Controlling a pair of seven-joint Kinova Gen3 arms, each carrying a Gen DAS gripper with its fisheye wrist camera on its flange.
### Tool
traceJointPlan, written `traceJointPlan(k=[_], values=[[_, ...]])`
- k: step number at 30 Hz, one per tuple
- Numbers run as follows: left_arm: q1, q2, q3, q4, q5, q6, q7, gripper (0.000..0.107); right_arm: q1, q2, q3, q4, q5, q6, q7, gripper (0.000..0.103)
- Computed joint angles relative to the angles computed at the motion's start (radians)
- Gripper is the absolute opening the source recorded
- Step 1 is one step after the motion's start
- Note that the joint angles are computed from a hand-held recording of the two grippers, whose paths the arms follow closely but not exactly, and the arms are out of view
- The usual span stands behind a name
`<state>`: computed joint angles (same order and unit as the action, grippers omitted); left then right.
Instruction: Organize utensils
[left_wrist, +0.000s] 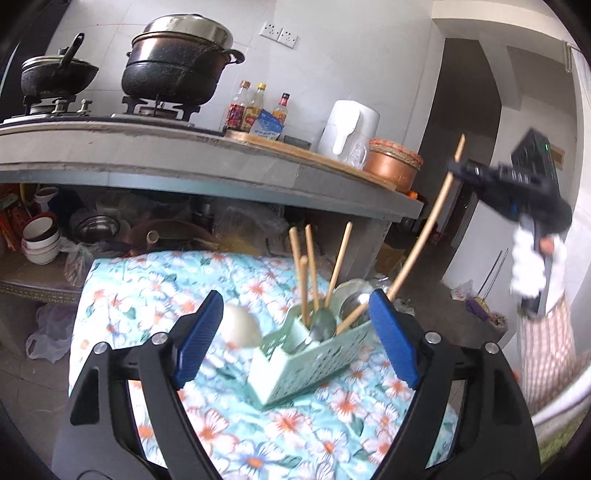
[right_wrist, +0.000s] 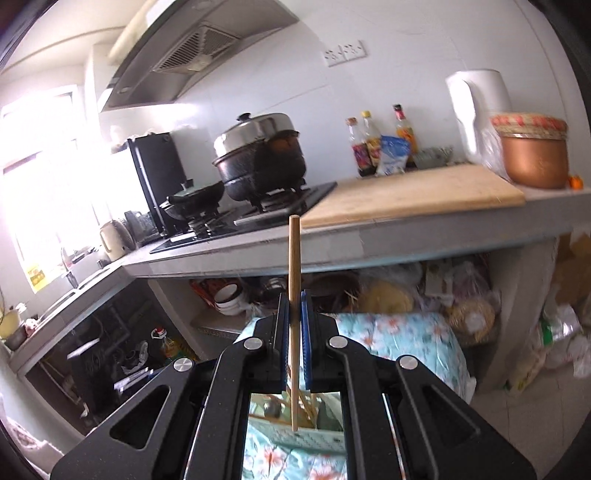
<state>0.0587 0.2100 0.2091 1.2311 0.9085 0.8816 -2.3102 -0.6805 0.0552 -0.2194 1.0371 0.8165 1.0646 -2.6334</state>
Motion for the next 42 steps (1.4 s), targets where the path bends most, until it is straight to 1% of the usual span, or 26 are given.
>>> traceJointPlan(k=[2,4,6,9,10,13,14,15,16,17,18,19,20,21,22,24,25,27,28,30,32,33,36,37,39,42], values=[[-0.004,-0.011,-0.006,0.026,-0.008,0.007,0.0,0.08,0.002,0.035,0.008,-0.042,-0.012,-0.003,0.043,0.006],[0.002,-0.018,-0.015,0.045,-0.035,0.01,0.017,0.081,-0.014,0.075,0.027,-0.085,-0.014,0.022,0.077,0.006],[0.017,-0.025,-0.025,0.064,-0.068,0.008,0.039,0.081,-0.016,0.104,0.052,-0.102,-0.052,0.021,0.11,0.006],[0.034,-0.027,-0.023,0.083,-0.117,0.001,0.069,0.081,-0.034,0.153,0.09,-0.13,-0.088,0.062,0.144,0.006],[0.022,-0.026,0.002,0.088,-0.138,-0.004,0.081,0.081,-0.037,0.162,0.1,-0.128,-0.105,0.067,0.152,0.006],[-0.053,-0.023,0.138,0.097,-0.234,-0.04,0.135,0.081,-0.018,0.19,0.12,-0.134,-0.205,0.081,0.202,0.008],[-0.079,-0.021,0.184,0.096,-0.27,-0.051,0.158,0.081,-0.016,0.195,0.125,-0.135,-0.228,0.087,0.214,0.01],[-0.103,-0.021,0.23,0.098,-0.305,-0.067,0.18,0.081,-0.022,0.194,0.133,-0.124,-0.234,0.089,0.209,0.02],[-0.13,-0.022,0.277,0.105,-0.331,-0.087,0.2,0.082,-0.03,0.185,0.141,-0.107,-0.229,0.083,0.194,0.027],[-0.146,-0.022,0.31,0.105,-0.363,-0.097,0.236,0.084,-0.038,0.171,0.143,-0.082,-0.222,0.067,0.177,0.036],[-0.146,-0.021,0.326,0.101,-0.396,-0.105,0.277,0.084,-0.042,0.156,0.142,-0.061,-0.214,0.053,0.165,0.041],[-0.13,-0.024,0.323,0.098,-0.427,-0.113,0.317,0.084,-0.051,0.139,0.141,-0.036,-0.193,0.044,0.142,0.044],[-0.1,-0.03,0.301,0.099,-0.454,-0.126,0.358,0.085,-0.063,0.123,0.137,-0.012,-0.164,0.041,0.11,0.052],[-0.053,-0.038,0.261,0.101,-0.483,-0.139,0.399,0.086,-0.068,0.108,0.129,0.009,-0.143,0.036,0.086,0.059],[-0.007,-0.047,0.218,0.107,-0.508,-0.156,0.439,0.087,-0.071,0.087,0.119,0.039,-0.124,0.027,0.059,0.061],[0.086,-0.064,0.132,0.116,-0.562,-0.187,0.521,0.09,-0.079,0.057,0.084,0.093,-0.066,0.035,-0.005,0.073],[0.132,-0.072,0.09,0.12,-0.592,-0.2,0.561,0.09,-0.078,0.053,0.054,0.106,-0.028,0.057,-0.035,0.077],[0.225,-0.085,0.007,0.128,-0.664,-0.223,0.643,0.091,-0.131,0.053,0.039,0.133,0.053,0.134,-0.107,0.094],[0.271,-0.085,-0.035,0.122,-0.699,-0.222,0.683,0.091,-0.149,0.057,0.025,0.143,0.087,0.175,-0.14,0.097],[0.364,-0.083,-0.119,0.103,-0.762,-0.199,0.765,0.092,-0.178,0.073,0.003,0.149,0.115,0.255,-0.179,0.097],[0.452,-0.076,-0.197,0.08,-0.811,-0.172,0.846,0.092,-0.218,0.093,0.01,0.14,0.102,0.333,-0.192,0.097],[0.478,-0.071,-0.215,0.069,-0.834,-0.154,0.887,0.093,-0.215,0.099,-0.005,0.143,0.099,0.357,-0.207,0.097],[0.486,-0.066,-0.188,0.052,-0.922,-0.116,1.009,0.093,-0.236,0.1,-0.008,0.17,0.066,0.392,-0.254,0.097],[0.51,-0.067,-0.196,0.055,-0.962,-0.111,1.049,0.093,-0.243,0.101,-0.01,0.174,0.06,0.408,-0.269,0.097],[0.595,-0.072,-0.257,0.062,-1.044,-0.1,1.125,0.092,-0.26,0.099,-0.015,0.193,0.063,0.425,-0.301,0.097],[0.734,-0.07,-0.356,0.063,-1.166,-0.069,1.2,0.093,-0.278,0.106,-0.019,0.197,0.07,0.469,-0.338,0.097]])
